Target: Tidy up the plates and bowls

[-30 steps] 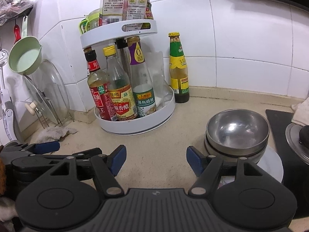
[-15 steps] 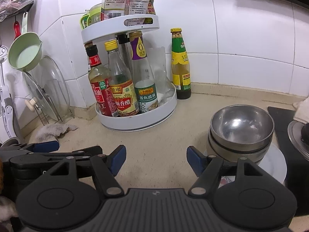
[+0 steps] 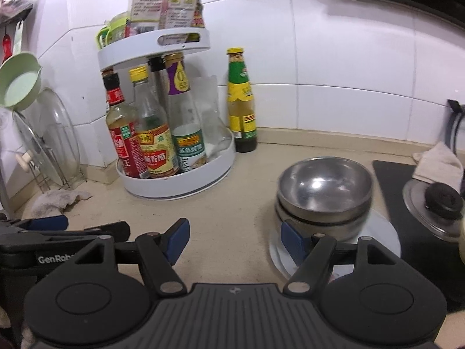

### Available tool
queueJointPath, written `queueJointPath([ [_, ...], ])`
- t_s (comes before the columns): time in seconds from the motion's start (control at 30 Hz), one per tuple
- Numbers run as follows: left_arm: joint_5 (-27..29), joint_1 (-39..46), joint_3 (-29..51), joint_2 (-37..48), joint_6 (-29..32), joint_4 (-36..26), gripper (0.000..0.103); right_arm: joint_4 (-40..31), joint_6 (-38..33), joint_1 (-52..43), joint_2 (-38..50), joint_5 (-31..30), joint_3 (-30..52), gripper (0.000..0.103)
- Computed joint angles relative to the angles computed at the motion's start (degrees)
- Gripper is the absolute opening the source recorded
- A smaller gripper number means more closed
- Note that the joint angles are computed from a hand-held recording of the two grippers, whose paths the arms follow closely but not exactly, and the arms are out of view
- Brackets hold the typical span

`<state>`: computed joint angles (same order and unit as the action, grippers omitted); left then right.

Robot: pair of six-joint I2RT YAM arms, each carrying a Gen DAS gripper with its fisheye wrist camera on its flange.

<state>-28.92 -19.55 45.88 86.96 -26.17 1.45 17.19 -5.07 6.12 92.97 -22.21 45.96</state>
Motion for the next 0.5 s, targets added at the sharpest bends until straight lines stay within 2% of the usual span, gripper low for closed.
queueJointPath([
  [0.27,2.1,-5.8,2.5,4.6,1.8,1.1,0.103,0.3,0.4,-7.0,-6.8,0.7,-8.5,0.068],
  [0.5,3.6,-9.7,7.2,10.4,4.4,1.6,0.103,0.5,3.2,-12.9,-5.1,2.7,-9.6,0.068],
])
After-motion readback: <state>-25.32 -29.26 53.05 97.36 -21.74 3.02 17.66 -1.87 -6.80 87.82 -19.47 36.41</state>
